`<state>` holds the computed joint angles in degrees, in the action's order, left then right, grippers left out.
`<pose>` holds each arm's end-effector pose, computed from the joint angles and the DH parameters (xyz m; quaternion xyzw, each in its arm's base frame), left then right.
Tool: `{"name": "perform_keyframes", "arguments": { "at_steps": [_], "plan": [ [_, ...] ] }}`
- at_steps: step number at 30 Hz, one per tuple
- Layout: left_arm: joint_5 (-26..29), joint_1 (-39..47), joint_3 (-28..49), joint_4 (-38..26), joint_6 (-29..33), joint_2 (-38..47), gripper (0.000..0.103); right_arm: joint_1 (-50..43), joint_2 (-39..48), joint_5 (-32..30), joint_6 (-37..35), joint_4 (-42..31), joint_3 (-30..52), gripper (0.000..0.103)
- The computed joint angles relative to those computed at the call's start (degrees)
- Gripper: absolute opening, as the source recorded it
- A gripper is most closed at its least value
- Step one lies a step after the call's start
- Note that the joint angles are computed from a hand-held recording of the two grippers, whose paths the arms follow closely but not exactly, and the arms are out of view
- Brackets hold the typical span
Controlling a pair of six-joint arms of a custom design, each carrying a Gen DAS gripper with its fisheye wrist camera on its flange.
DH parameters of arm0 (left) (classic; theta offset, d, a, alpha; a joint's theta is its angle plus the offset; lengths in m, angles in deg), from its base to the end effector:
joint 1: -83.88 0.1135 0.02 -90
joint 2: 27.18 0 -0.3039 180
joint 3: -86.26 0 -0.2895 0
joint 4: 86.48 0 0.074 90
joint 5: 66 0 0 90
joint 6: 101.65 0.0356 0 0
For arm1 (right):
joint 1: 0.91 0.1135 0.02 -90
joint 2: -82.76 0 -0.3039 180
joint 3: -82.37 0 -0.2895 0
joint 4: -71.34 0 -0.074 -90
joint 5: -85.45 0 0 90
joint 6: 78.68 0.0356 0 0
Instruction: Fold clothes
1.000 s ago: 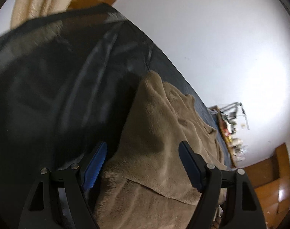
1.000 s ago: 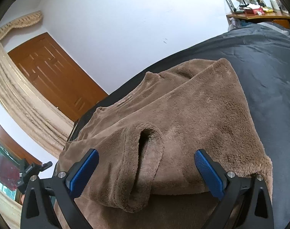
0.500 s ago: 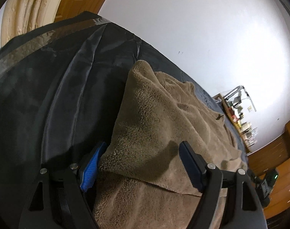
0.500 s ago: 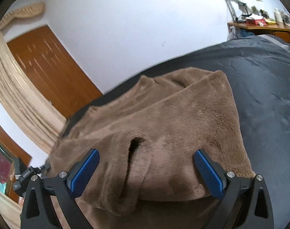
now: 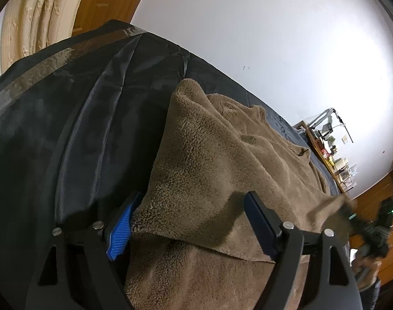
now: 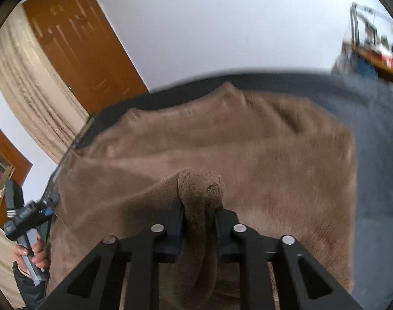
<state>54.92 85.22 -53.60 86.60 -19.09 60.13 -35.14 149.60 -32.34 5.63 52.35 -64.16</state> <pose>0.2642 -0.0121 0.1201 0.0118 0.9205 -0.2690 0.2832 0.1802 -0.1025 0.1501 0.1514 0.9096 0.1068 0.3719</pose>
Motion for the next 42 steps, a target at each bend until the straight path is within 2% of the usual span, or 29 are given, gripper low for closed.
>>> {"name": "perform_keyframes", "arguments": {
  "at_steps": [4, 6, 9, 11, 13, 15, 17, 18, 22, 24, 27, 30, 32, 35, 37, 39, 41, 42],
  "plan": [
    [-2.9, -2.1, -0.5, 0.7, 0.1, -0.5, 0.085, 0.4, -11.7, 1.5, 2.1, -0.2, 0.2, 0.018],
    [-4.6, -3.4, -0.7, 1.0, 0.1, -0.8, 0.087, -0.2, -14.1, 2.9, 1.3, -0.2, 0.1, 0.018],
    [-8.6, -6.0, -0.9, 1.6, 0.3, -1.1, 0.087, 0.2, -3.6, 7.1, 0.0, 2.2, 0.6, 0.019],
    [-11.6, -7.8, -1.1, 2.0, 0.3, -1.4, 0.087, 1.0, 6.5, 10.1, -2.1, 5.4, 1.0, 0.019],
    [-14.2, -9.1, -1.3, 2.3, -0.1, -1.6, 0.087, 1.9, 12.2, 13.1, -2.3, 8.8, 0.9, 0.029],
    [-15.7, -9.3, -1.5, 2.5, -0.7, -1.7, 0.087, 1.7, 12.7, 14.9, -2.1, 10.6, 0.2, 0.063],
    [-15.8, -8.1, -1.5, 2.2, -1.2, -1.9, 0.087, 1.9, 9.8, 16.9, -1.1, 10.3, -0.1, 0.076],
    [-15.5, -7.1, -1.4, 1.9, -1.4, -2.0, 0.087, 2.6, 8.0, 17.8, -0.5, 9.8, -0.1, 0.078],
    [-14.8, -4.4, -1.4, 1.8, -3.4, -2.1, 0.087, 8.5, 0.9, 21.4, 0.4, 0.6, 5.2, 0.078],
    [-13.5, -3.5, -1.3, 1.9, -3.8, -1.9, 0.087, 16.1, 0.9, 24.8, 2.1, -2.8, 9.1, 0.078],
    [-14.5, -4.0, -1.4, 1.9, -3.9, -2.0, 0.087, 26.4, 3.2, 28.0, 3.5, -6.2, 14.4, 0.078],
    [-15.2, -4.5, -1.6, 2.0, -4.0, -2.2, 0.087, 38.6, 11.7, 30.3, 4.5, -7.2, 21.3, 0.078],
    [-13.6, -3.7, -1.8, 2.2, -4.3, -2.3, 0.087, 43.9, 17.0, 30.5, 4.2, -6.3, 24.7, 0.078],
    [-5.2, -0.7, -1.5, 2.5, -4.3, -1.0, 0.087, 49.3, 25.9, 27.6, 4.6, -4.6, 31.0, 0.078],
    [-2.9, 0.0, -1.4, 2.8, -4.2, -0.4, 0.087, 50.6, 32.1, 25.9, 5.0, -4.1, 35.7, 0.078],
    [-6.8, -1.1, -1.8, 3.0, -4.3, -1.2, 0.087, 51.6, 38.1, 24.2, 5.3, -4.2, 40.9, 0.078],
    [-11.3, -2.4, -2.1, 3.0, -4.7, -2.0, 0.087, 52.6, 43.2, 27.4, 5.4, -5.0, 45.2, 0.078],
    [-11.8, -2.4, -2.0, 2.9, -4.8, -1.9, 0.087, 52.9, 45.4, 28.5, 6.0, -6.3, 47.4, 0.078]
  ]
}}
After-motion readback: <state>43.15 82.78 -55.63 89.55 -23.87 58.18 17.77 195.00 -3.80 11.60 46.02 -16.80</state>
